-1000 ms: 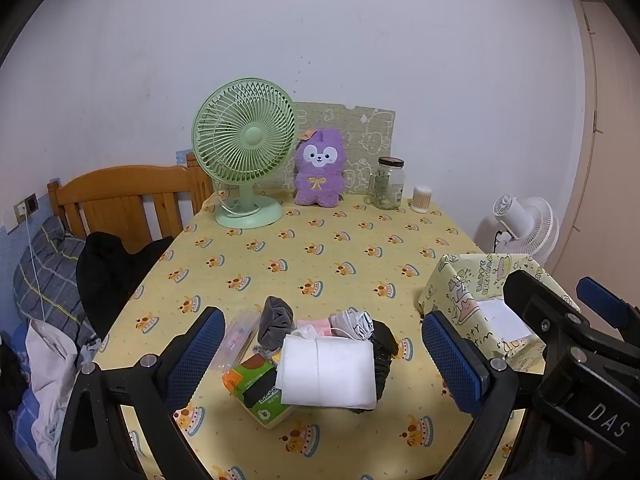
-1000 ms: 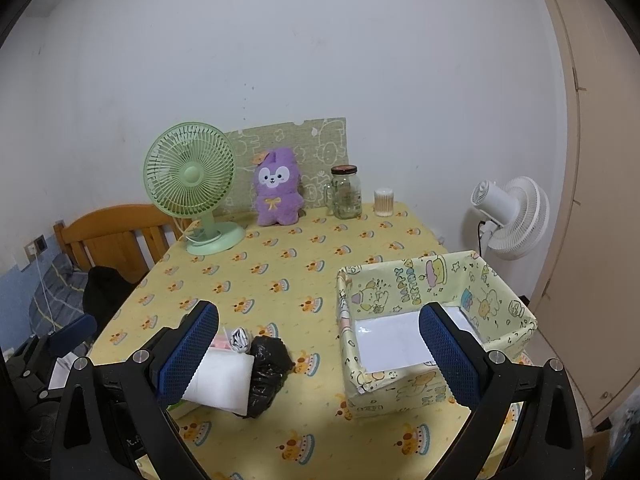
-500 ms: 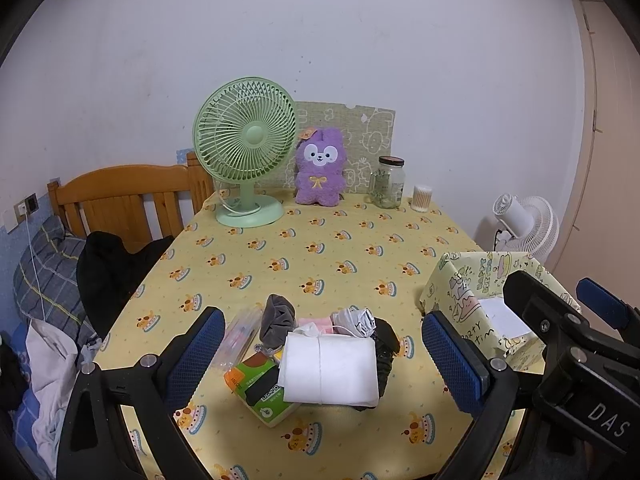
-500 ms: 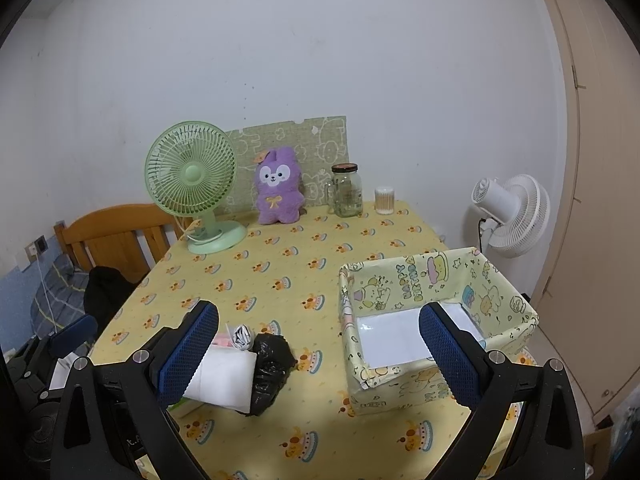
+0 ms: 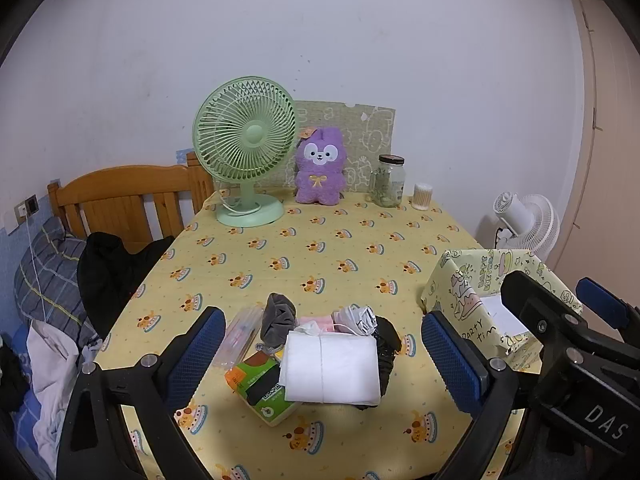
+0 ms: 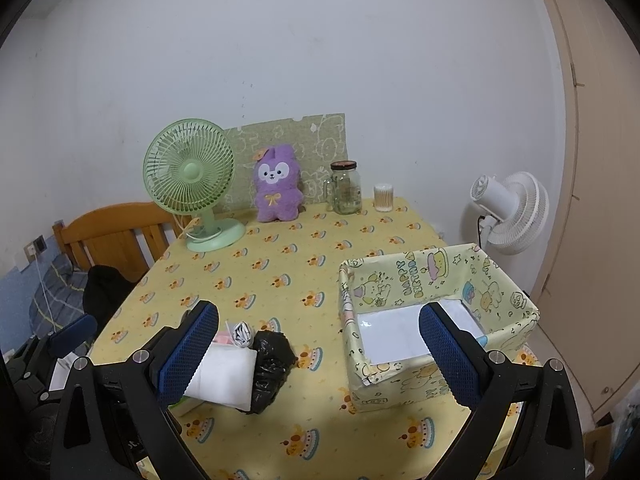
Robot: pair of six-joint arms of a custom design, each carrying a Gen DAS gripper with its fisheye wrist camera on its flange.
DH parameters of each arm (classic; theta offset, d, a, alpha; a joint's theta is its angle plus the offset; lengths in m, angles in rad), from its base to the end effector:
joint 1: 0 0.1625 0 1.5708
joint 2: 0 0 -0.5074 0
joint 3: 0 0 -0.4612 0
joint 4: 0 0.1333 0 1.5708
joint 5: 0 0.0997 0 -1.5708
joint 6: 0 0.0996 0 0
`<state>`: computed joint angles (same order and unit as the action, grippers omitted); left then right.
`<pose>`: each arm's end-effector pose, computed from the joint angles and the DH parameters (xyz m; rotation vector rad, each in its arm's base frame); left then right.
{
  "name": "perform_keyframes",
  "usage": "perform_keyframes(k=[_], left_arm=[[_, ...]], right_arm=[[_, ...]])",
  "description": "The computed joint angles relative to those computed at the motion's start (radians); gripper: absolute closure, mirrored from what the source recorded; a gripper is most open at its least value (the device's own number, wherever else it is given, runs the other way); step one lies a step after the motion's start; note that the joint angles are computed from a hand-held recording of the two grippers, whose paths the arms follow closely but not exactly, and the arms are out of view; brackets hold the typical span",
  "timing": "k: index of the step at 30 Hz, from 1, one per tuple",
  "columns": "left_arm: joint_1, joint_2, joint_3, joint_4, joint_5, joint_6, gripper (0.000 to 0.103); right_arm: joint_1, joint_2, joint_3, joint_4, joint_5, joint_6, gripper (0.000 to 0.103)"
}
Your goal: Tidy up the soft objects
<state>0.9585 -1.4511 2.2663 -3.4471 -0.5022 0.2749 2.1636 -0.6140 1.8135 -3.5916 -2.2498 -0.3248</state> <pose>-0.0881 -0.5092 0.3942 0.2213 2.0136 -1.2969 0.4535 -0.5466 0.0452 0.7171 -2.2680 1.1254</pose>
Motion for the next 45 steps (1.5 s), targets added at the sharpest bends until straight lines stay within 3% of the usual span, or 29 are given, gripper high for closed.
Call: perform_keyframes(k=[19,45], left_arm=[[0.010,0.006,0.001,-0.036,-0.002,0.032,0.006],[0.145,-0.022,0.004,0.111,-0.044,-0.061,0.006]], right_arm=[[-0.002,0.017,-0.013,0.005,0.027,0.007,0.002],[-0.016,0.117,-0.073,0.116,0.043,0.053,0.002]])
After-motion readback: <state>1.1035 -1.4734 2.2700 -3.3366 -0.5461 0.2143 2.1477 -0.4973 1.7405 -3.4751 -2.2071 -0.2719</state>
